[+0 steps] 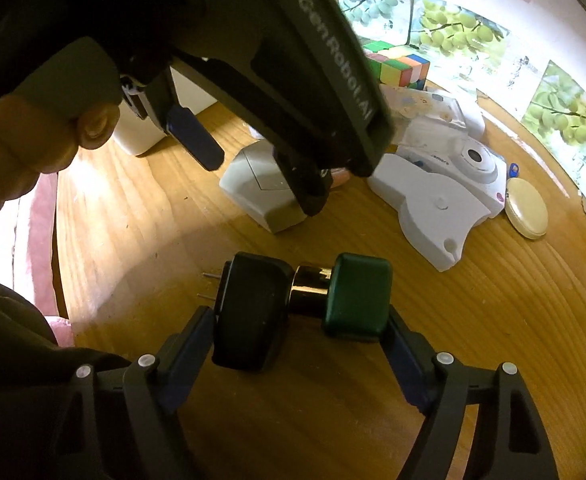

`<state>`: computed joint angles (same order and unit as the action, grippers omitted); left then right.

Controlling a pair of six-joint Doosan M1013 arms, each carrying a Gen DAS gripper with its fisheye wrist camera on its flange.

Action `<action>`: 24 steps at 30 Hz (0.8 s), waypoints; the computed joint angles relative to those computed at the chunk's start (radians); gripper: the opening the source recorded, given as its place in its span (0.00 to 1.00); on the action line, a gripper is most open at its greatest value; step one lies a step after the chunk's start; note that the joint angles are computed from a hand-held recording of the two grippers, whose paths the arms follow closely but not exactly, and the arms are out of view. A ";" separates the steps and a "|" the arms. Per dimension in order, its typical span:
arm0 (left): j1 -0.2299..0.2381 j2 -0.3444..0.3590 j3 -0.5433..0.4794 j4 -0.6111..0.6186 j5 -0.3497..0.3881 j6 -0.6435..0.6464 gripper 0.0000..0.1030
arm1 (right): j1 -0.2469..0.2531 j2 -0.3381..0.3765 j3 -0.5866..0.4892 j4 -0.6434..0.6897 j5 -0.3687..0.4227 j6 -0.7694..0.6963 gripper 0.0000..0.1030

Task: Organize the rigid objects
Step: 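Close the right gripper on the black plug while the left gripper grasps the beige block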

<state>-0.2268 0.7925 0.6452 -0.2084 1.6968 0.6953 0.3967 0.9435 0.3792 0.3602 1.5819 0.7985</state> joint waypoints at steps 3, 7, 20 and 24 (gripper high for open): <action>0.006 -0.005 0.023 -0.021 -0.024 -0.009 0.66 | 0.000 0.000 0.000 0.002 -0.001 0.001 0.78; 0.009 -0.002 0.029 -0.004 -0.029 -0.029 0.65 | -0.003 0.003 -0.007 0.006 0.003 0.003 0.77; 0.031 -0.024 0.068 0.026 -0.041 -0.027 0.64 | -0.009 0.007 -0.017 0.019 0.018 0.017 0.76; 0.024 -0.044 0.071 0.032 -0.032 -0.033 0.64 | -0.011 0.009 -0.021 0.024 0.025 0.029 0.76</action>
